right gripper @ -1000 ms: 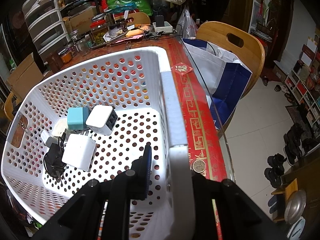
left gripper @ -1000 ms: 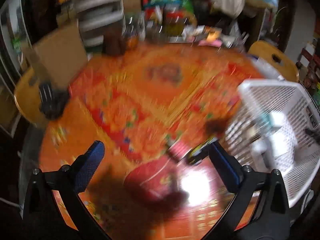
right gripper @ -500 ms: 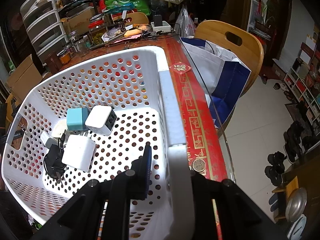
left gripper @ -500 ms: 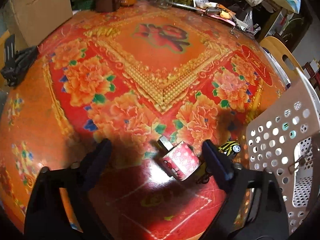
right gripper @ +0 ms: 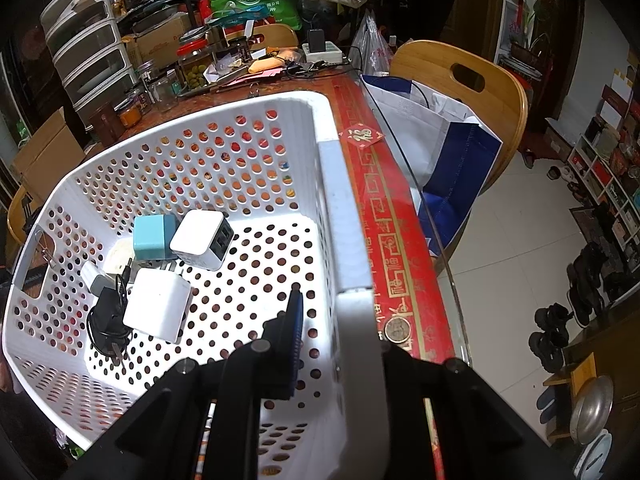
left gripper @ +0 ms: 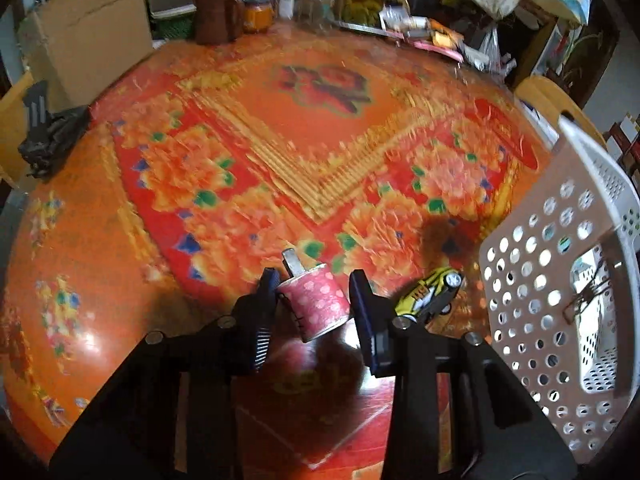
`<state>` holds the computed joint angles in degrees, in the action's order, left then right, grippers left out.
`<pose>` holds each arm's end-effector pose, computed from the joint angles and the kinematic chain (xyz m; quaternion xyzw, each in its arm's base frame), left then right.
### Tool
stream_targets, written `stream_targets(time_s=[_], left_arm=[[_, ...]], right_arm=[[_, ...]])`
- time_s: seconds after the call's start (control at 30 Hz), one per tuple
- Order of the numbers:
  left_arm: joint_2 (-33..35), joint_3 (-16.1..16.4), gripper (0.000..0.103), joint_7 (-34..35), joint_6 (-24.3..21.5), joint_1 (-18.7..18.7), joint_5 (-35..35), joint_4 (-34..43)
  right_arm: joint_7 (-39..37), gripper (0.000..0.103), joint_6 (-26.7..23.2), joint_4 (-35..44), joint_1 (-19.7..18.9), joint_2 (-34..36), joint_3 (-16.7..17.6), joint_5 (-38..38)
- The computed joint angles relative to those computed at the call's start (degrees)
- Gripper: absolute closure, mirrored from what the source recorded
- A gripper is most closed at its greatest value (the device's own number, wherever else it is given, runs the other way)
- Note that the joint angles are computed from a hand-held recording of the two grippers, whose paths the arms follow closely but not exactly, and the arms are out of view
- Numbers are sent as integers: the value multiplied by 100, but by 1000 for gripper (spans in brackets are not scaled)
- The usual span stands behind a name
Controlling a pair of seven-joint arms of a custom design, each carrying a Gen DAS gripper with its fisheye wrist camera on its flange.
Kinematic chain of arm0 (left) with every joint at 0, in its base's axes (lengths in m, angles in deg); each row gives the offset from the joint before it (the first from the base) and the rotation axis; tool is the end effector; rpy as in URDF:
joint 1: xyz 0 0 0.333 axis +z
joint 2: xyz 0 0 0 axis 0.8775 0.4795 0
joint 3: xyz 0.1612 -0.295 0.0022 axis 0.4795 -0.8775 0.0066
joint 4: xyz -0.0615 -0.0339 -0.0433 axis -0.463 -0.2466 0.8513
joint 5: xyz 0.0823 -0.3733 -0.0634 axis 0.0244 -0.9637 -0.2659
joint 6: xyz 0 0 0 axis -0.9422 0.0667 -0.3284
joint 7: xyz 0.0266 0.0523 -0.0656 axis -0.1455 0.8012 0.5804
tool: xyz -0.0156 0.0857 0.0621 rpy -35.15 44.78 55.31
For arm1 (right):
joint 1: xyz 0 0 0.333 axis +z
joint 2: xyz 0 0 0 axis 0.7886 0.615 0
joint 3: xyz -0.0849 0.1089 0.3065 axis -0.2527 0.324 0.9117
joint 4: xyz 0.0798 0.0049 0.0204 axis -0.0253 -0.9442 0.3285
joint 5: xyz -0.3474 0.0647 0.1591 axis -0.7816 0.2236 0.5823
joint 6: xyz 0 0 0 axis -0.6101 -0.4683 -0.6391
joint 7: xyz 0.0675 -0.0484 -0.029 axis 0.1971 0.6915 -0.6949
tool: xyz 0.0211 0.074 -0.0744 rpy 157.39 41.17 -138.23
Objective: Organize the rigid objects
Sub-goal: 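Grasp the pink patterned adapter with the left tool and lift it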
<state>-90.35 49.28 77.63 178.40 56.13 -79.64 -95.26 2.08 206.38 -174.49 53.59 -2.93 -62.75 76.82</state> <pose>0.5465 -0.1410 0.4700 -0.6960 0.6660 -0.2292 0.1399 0.4287 -0.0709 0.5619 -0.6375 0.7263 -0.1622 0.1995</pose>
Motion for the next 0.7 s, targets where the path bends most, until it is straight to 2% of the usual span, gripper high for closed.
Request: stream_targets(time_s=[0.07,0.13,0.27,0.7], left_arm=[[-189,40,69,-194,116,73,190,-84],[-345,15,69,-622,159,203,665,-123],[-577,-67,69,-1196,78,456,1309,-88],[-680,-269,69,-1010,-96,378,1318,112]], right_arm=[[-8,87,2,0,0,1,-1,4],[-7,87,-1,-1,-4,-1,2,4],[-11,87,-2,0,-4,0,3,9],[-53,87,-39,27,10,11,7,11]])
